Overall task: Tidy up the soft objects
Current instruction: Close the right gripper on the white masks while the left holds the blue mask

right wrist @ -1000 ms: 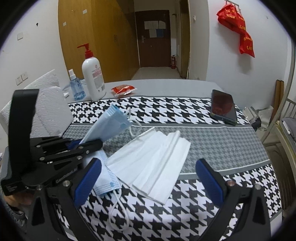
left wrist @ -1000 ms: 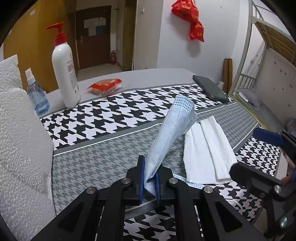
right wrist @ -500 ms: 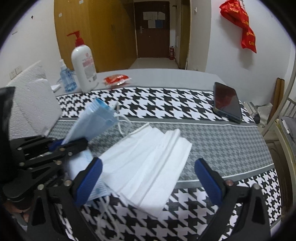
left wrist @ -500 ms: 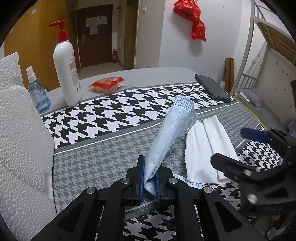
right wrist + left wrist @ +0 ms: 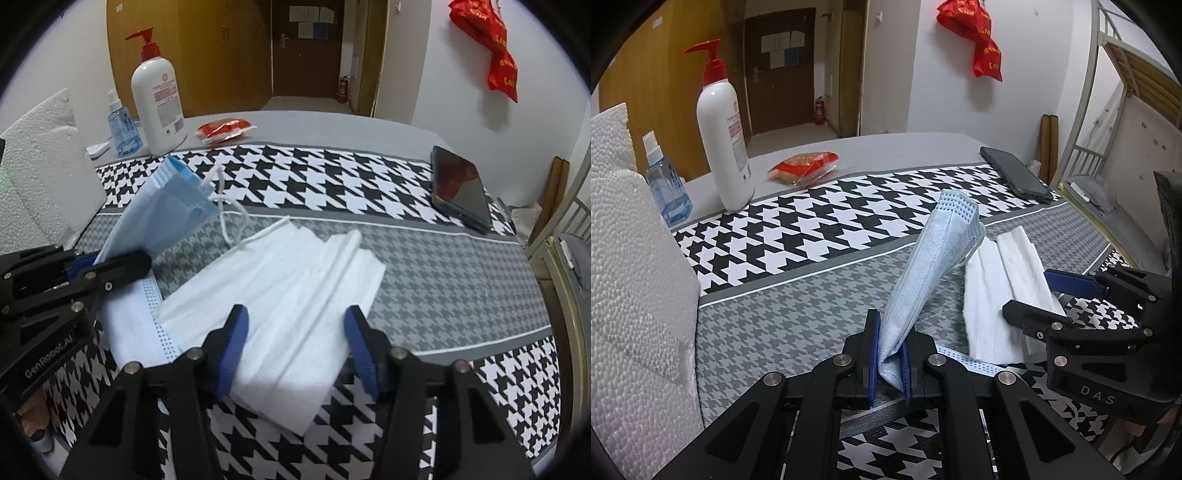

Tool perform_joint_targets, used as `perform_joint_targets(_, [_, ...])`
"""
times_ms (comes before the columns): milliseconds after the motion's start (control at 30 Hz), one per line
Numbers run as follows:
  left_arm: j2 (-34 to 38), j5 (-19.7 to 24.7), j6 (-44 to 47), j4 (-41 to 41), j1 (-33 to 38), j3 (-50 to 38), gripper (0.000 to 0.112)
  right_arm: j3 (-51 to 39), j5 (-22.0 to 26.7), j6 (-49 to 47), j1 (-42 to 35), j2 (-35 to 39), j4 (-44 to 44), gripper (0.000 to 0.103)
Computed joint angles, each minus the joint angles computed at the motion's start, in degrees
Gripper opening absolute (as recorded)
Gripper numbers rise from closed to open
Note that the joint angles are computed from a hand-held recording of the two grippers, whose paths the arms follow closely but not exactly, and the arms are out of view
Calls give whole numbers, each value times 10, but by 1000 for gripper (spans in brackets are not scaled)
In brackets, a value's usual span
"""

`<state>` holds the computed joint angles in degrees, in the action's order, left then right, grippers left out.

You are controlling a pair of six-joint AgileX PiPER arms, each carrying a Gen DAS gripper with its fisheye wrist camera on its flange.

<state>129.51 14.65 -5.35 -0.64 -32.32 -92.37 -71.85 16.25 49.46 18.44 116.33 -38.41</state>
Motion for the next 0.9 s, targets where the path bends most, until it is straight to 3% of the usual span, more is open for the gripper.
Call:
perform_joint_targets(133, [0, -1, -4, 5, 0, 1, 11, 9, -2, 25, 1, -4, -32, 51])
perform_joint_targets(433, [-3, -9, -21, 25, -2, 7, 11, 36, -26, 32, -7, -19, -42, 16])
perform_joint_targets(667, [-14, -22, -49, 55, -5, 22, 11, 67, -57, 69, -16, -35, -57, 14])
perform_joint_targets(900, [-33, -46, -73, 79, -5, 47, 11, 105, -71, 237, -11, -68, -210, 13])
